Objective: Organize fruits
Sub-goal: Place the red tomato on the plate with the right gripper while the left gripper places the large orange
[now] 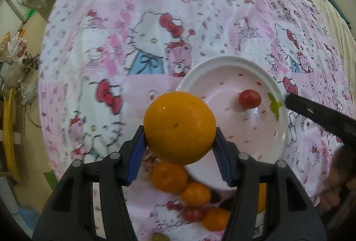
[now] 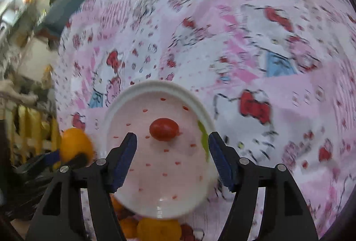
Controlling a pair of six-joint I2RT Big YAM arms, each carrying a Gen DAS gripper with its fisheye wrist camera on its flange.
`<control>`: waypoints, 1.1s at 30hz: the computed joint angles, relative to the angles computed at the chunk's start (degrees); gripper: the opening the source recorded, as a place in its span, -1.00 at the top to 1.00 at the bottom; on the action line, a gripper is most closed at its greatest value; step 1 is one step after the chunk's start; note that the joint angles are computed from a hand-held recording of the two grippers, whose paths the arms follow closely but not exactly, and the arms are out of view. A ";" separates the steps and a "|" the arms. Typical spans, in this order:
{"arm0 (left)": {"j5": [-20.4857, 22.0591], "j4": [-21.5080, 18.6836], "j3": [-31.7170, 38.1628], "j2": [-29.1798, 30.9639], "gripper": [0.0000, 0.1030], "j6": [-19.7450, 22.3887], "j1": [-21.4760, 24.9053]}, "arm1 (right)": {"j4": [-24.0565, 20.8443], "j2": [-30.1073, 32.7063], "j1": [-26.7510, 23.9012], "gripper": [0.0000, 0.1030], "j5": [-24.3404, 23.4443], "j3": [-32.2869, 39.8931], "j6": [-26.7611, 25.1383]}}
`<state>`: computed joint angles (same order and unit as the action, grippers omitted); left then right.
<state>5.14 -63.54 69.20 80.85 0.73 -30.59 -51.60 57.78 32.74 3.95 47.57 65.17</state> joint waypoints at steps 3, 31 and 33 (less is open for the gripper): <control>-0.11 1.12 0.56 1.27 -0.04 -0.64 -1.75 | -2.79 -3.67 1.12 -0.37 1.97 -0.52 1.29; 0.66 3.68 3.11 8.00 -0.78 -0.62 -5.40 | -7.83 -9.95 5.04 -0.42 4.03 -5.04 7.78; -0.46 4.94 2.20 6.57 -0.79 -0.33 -5.73 | -8.10 -10.02 5.16 -0.42 4.42 -5.15 8.09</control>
<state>4.68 -58.60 71.40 87.42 0.40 -36.32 -59.70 47.76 37.89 8.37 42.42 73.26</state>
